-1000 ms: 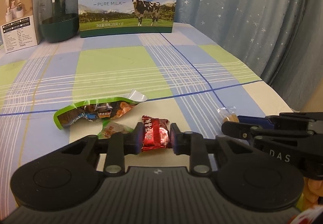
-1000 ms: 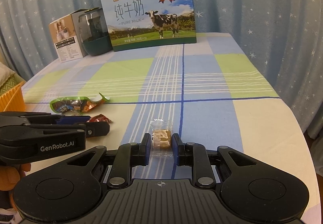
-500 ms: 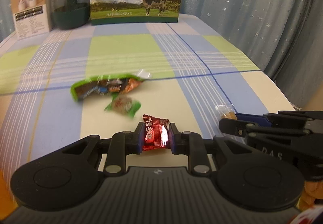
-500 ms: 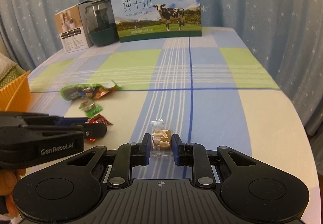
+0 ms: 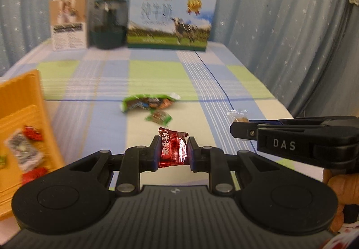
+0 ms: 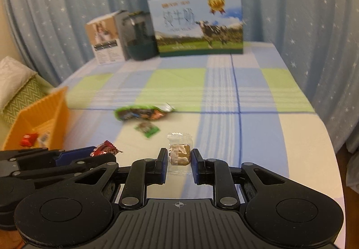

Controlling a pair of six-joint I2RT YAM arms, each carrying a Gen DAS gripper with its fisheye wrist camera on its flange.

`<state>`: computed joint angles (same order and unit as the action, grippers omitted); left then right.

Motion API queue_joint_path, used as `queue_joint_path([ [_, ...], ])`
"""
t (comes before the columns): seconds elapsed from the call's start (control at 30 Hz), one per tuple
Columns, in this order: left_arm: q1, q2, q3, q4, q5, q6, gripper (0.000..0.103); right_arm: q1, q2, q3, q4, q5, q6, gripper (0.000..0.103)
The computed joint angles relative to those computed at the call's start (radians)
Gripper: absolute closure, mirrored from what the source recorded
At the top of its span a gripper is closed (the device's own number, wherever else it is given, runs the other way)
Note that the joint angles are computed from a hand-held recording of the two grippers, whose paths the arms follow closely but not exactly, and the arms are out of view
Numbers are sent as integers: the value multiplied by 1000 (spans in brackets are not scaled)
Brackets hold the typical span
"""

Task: Organize snacks
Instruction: 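Carry both held snacks over the orange tray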

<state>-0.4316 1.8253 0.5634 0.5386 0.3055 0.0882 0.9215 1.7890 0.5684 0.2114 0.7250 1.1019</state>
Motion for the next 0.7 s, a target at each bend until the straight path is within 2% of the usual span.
queue_joint_path([
  [0.2,117,-175,-91,-37,56,21,81,68,-18,130,-148,71,36,81],
  [0.4,258,-287,-146,-99,109,62,81,117,10,224,-146,114,16,81],
  [0.7,448,-336,-162,-160,138,137,81,132,163,390,-50,52,-137,81],
])
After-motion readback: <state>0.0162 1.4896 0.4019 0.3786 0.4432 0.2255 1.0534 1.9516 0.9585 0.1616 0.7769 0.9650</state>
